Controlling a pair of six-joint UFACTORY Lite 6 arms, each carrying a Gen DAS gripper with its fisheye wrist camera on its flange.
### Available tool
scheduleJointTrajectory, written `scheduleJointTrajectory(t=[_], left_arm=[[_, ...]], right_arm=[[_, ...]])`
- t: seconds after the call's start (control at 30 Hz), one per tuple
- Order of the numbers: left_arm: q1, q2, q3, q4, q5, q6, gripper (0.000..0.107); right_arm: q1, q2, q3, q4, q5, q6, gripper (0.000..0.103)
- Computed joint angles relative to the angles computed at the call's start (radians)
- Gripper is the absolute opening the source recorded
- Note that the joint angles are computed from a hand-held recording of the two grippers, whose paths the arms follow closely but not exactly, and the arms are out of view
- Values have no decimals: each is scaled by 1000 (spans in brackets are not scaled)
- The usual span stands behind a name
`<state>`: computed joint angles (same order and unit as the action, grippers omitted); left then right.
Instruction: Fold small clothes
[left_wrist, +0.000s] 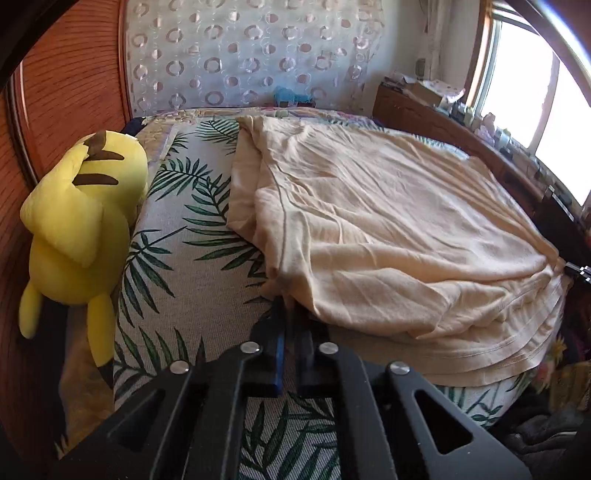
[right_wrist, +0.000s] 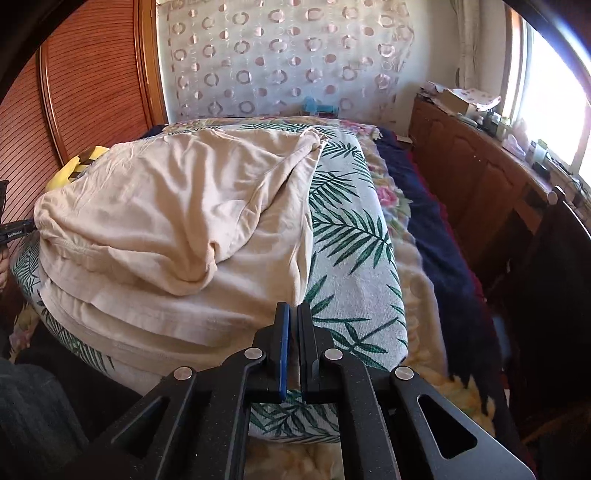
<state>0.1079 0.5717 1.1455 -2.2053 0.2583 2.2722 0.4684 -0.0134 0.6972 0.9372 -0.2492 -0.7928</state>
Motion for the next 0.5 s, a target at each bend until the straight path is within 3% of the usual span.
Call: scheduleJointTrajectory(t=[0.07,0.27,0.43,0.47,0.5], left_arm=[[7,-76,-82,-137,22,130,3],[40,-317,-290,-130,37,116,3],[8,-304,-276,-180,-4,161,4],[9,-288,-261,-160,-6,137,8],[10,-271,-246,-153,-2,124,22]], right_arm=[[13,4,9,53,-12,-48,3],[28,-12,18,214,-47,-206,6],[38,-21,13,191,-86,-160,32],[41,-20,12,188,-89,-152,33],[42,-19,11,172,-89,-134,35]])
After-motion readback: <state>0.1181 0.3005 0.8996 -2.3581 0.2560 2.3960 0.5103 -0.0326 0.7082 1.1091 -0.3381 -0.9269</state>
